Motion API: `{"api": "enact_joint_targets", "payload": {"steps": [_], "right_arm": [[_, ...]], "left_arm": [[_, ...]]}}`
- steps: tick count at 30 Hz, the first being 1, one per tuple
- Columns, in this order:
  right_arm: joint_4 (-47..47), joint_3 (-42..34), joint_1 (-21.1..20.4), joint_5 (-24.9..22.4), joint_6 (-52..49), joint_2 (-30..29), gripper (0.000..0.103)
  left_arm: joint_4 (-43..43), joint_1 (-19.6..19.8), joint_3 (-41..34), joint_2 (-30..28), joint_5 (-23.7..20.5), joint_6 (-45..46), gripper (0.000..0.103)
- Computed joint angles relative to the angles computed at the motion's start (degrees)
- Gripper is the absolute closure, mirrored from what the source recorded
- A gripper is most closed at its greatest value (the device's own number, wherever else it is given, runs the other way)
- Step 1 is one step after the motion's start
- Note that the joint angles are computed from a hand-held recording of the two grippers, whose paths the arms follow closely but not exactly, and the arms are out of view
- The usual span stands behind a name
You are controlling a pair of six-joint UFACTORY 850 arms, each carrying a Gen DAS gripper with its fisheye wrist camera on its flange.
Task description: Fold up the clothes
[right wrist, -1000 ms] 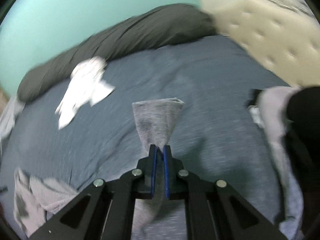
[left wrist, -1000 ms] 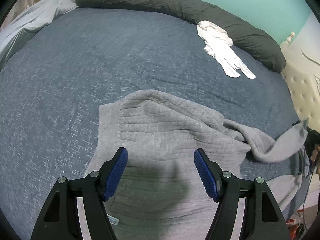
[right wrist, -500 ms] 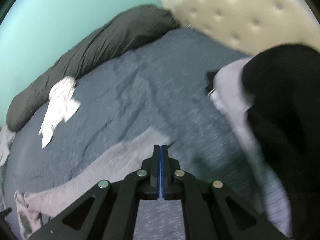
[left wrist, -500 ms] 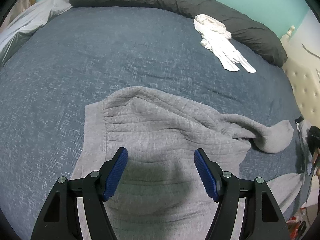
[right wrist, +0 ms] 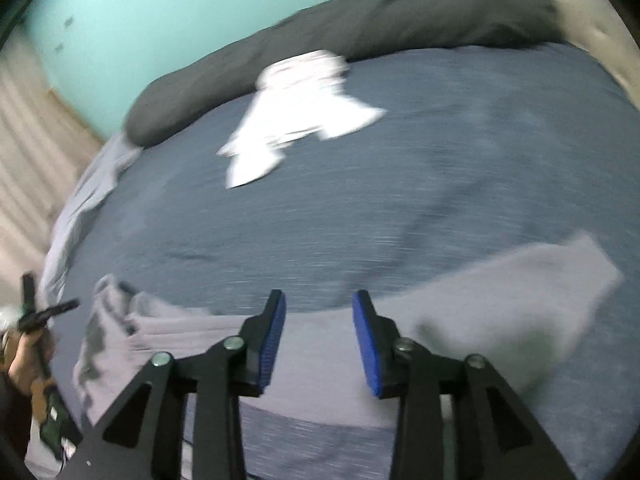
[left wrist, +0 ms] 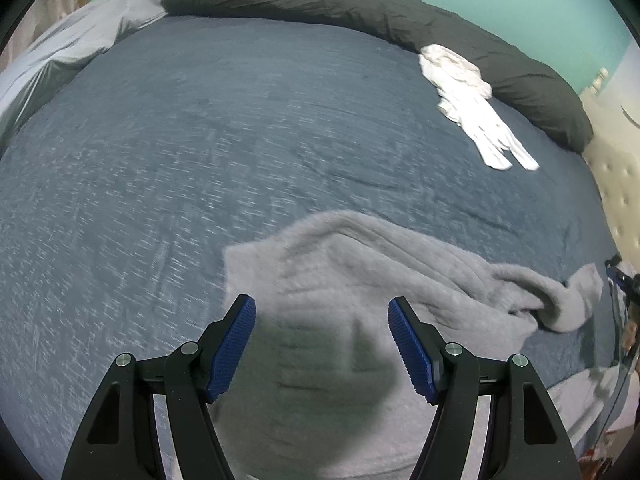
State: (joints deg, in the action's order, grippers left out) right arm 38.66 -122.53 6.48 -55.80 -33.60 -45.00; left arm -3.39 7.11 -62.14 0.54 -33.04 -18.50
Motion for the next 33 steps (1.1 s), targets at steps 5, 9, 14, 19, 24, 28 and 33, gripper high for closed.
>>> {"api": "enact_joint_targets", "payload": {"steps": [5, 9, 14, 19, 24, 28, 33], "right_arm": [[1.11, -2.88, 5.49, -3.21, -2.94, -1.54, 0.057], [0.72, -3.59, 9.37, -4.31, -4.87, -2.42, 0.055], [-1.12, -3.03, 12.67, -4.67, -7.43, -2.64, 0.055], [-2.92, -1.63, 14.21, -3.79, -9.12, -2.28, 0.055], [-5.17, -1.56, 15.26, -3.36, -7.56, -2.92, 0.055], [-6.20, -0.04, 15.52, -2.23, -6.44, -2.61, 0.055], [-6.40, 2.83, 15.86, 0.80, -7.48, -1.21, 0.055]], "left_arm": [[-4.32, 3.09, -1.72, -2.72, -0.41, 3.93, 0.030], [-4.88, 3.78, -3.31, -5.35, -0.71, 5.29, 0.029], [-5.78, 4.82, -3.82, -7.31, -0.30, 6.33, 0.029], [-8.12, 5.80, -3.15, -7.74, 0.21, 9.10, 0.029], [-11.18, 6.13, -2.38, -7.86, 1.11, 11.86, 0.030], [-11.02, 5.49, -2.27, -8.16, 1.40, 12.51, 0.057], [-11.38, 5.04, -1.80, -7.56, 1.96, 13.60, 0.076]]}}
